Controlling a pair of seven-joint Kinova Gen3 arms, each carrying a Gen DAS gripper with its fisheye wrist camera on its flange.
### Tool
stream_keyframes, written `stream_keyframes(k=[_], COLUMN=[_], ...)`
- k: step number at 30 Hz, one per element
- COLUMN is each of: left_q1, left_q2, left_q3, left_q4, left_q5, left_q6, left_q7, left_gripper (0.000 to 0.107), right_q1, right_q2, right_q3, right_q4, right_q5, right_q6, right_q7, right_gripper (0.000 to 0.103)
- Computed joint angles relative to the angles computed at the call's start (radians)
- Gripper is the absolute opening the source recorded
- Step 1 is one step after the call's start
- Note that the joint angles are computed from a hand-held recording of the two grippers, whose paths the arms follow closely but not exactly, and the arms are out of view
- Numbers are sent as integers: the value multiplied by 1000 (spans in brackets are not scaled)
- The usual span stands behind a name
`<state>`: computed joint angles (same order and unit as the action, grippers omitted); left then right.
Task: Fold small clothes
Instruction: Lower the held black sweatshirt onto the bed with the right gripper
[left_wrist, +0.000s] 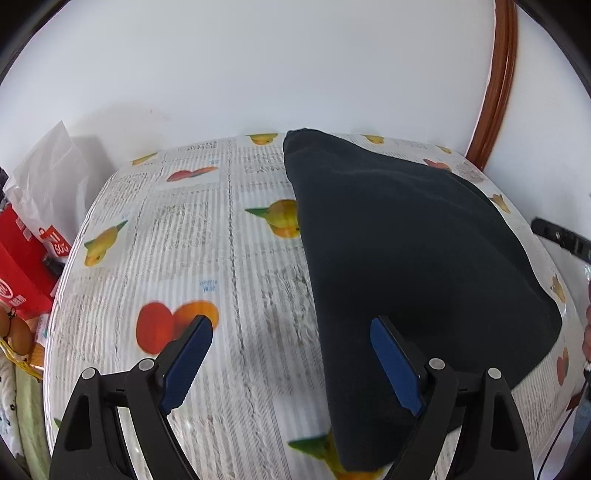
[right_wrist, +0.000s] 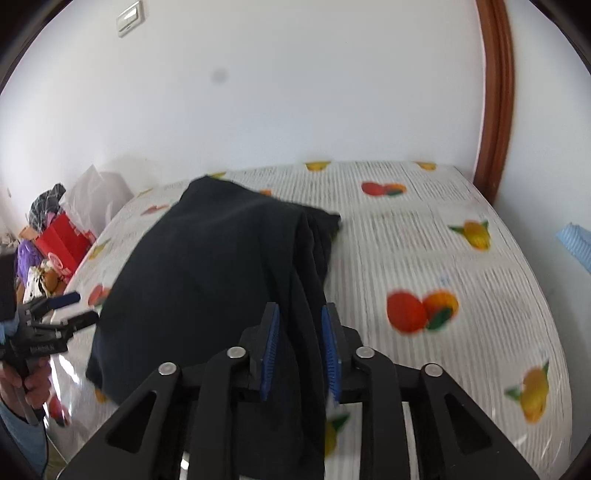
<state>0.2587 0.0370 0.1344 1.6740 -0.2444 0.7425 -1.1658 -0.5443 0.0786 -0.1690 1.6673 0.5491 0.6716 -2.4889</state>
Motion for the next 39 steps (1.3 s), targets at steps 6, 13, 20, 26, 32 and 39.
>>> stream_keyframes(k=[6,13,20,26,32,39], left_q1=[-16,-61,15,61,82,64], left_q2=[58,163,207,203,170,71], left_q3=[-17,-18,-56,-70,-63,-34], left_q4=[-76,-180,-221,-234,-203,-83], left_q5=[17,159,78,6,-40,-17], left_q6=[-6,2,42,67,73,32], left_q7=[-61,-213,-173,-116,-63,-42], left_gripper=[87,88,90,89,88,88], right_q1=[78,183,170,94,76,110], right_q2=[191,400,350,429,343,133], right_q3=[23,16,30,141,93,-4], right_q4=[-278,-532,-444,-536,-469,-164], right_q5=[-217,-497,-431,-448,-268,-183], right_q6=[62,167,-57,36,106,-16], right_q7=[218,343,439,427,297,206], right_gripper=[49,50,3,3,11,36])
